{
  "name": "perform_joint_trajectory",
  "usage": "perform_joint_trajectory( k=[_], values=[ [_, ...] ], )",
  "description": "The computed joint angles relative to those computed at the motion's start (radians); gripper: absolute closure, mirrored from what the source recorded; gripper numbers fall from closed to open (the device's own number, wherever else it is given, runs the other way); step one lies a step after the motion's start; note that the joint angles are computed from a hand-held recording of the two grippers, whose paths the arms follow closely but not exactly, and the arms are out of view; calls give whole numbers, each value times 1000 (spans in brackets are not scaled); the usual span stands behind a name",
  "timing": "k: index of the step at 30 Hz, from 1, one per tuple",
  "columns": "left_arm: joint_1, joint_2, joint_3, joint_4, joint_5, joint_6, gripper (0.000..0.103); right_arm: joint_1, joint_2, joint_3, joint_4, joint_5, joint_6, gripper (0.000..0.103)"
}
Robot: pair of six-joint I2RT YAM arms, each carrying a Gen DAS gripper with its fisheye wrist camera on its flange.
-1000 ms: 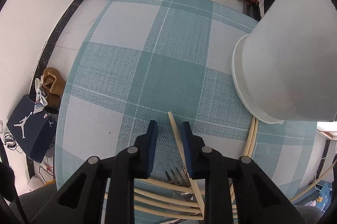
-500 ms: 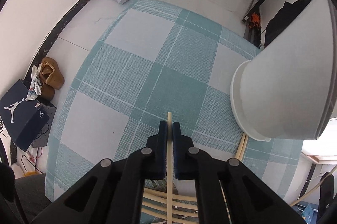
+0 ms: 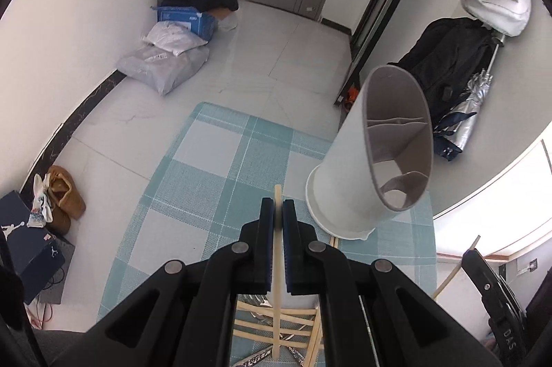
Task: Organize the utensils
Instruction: 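Lift the chopstick with the right gripper while the left gripper grasps another chopstick, then carry the chopstick in the left gripper over the white caddy and release it inside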
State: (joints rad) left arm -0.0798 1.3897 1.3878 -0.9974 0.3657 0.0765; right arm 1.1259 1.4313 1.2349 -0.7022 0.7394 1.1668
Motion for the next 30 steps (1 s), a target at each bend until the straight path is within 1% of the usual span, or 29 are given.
perform_joint_trajectory(
  k=[4,7,11,14,19,25,30],
  values=[
    [39,-66,-28,34,78,55,101,34,3,17,-52,41,49,99],
    [54,-124,-46,28,120,88,101,53,14,41,-87,59,69,99],
    [80,-183,-72,27,161,132,101,103,50,106,-194,122,123,99],
    [110,-204,-75,8,195,160,101,132,64,114,-221,137,179,99],
    [154,-206,-62,-27,230,202,101,166,102,173,-320,179,254,99],
    [181,-208,-26,-83,266,250,101,201,159,276,-434,241,280,99],
    [190,-197,32,-153,302,296,101,219,184,319,-465,260,274,99]
  ],
)
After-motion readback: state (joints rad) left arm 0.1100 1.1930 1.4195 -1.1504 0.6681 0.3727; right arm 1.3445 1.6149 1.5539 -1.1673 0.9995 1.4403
